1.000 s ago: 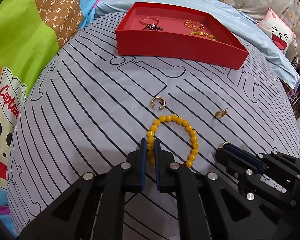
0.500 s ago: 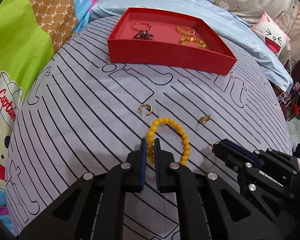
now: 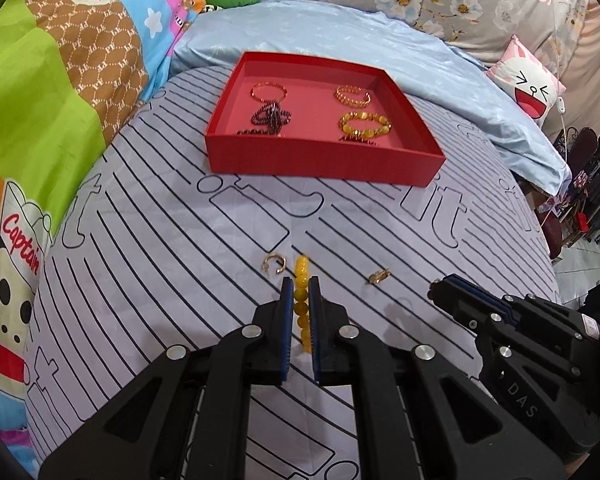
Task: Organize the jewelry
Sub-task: 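Carry yellow bracelet with left tool into tray while right carries the ring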
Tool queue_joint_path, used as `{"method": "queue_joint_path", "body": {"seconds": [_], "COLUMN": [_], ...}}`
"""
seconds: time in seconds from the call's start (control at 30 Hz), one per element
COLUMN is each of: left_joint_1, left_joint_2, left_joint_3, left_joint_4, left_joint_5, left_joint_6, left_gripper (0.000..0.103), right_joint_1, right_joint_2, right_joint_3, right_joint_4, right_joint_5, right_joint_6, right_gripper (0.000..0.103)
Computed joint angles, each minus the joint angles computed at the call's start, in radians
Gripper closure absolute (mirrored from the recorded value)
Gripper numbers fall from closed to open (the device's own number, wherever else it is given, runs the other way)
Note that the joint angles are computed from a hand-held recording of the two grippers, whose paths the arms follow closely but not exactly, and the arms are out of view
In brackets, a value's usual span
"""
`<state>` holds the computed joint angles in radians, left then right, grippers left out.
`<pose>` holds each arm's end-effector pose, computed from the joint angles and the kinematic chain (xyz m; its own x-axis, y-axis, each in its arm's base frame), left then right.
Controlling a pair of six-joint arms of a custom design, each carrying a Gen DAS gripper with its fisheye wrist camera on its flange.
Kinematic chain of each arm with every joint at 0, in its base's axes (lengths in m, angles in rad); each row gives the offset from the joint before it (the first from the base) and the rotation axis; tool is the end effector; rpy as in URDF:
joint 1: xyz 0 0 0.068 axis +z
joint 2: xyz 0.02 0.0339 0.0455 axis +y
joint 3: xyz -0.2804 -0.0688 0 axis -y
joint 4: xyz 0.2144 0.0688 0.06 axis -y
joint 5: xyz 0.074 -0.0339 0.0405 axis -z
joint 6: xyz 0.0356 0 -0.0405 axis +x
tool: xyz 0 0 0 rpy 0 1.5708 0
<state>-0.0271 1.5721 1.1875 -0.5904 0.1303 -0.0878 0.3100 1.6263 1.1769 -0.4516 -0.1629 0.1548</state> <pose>0.3027 -0.0128 0.2786 -0.8330 -0.0644 -0.5496 0.0268 0.9873 -0.1563 0.3053 0.1039 0.2688 -0.7989 -0.0961 -0.5938 -0.2771 0.9350 0.2213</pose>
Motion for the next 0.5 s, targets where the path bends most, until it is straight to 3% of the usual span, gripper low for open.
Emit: {"method": "queue_joint_path", "body": {"seconds": [0.27, 0.5], "left_joint_1": [-0.020, -0.039], "left_joint_2": [0.024, 0.103], "left_joint_3": [0.104, 0.293], "left_joint_4": [-0.039, -0.078], "left_joint_5": [0.008, -0.002], "left_joint_6": [0.017, 0.026], "left_gripper": [0.096, 0.096], "right_joint_1": [-0.042, -0.083], "right_joint_2": [0.021, 0.086], "right_joint_3": [0.078, 0.222], "right_joint_4": [-0.022, -0.058], "right_joint_5": [-0.015, -0.030], "right_joint_6": [-0.010, -0.026], "right_gripper": [0.098, 0.098]}}
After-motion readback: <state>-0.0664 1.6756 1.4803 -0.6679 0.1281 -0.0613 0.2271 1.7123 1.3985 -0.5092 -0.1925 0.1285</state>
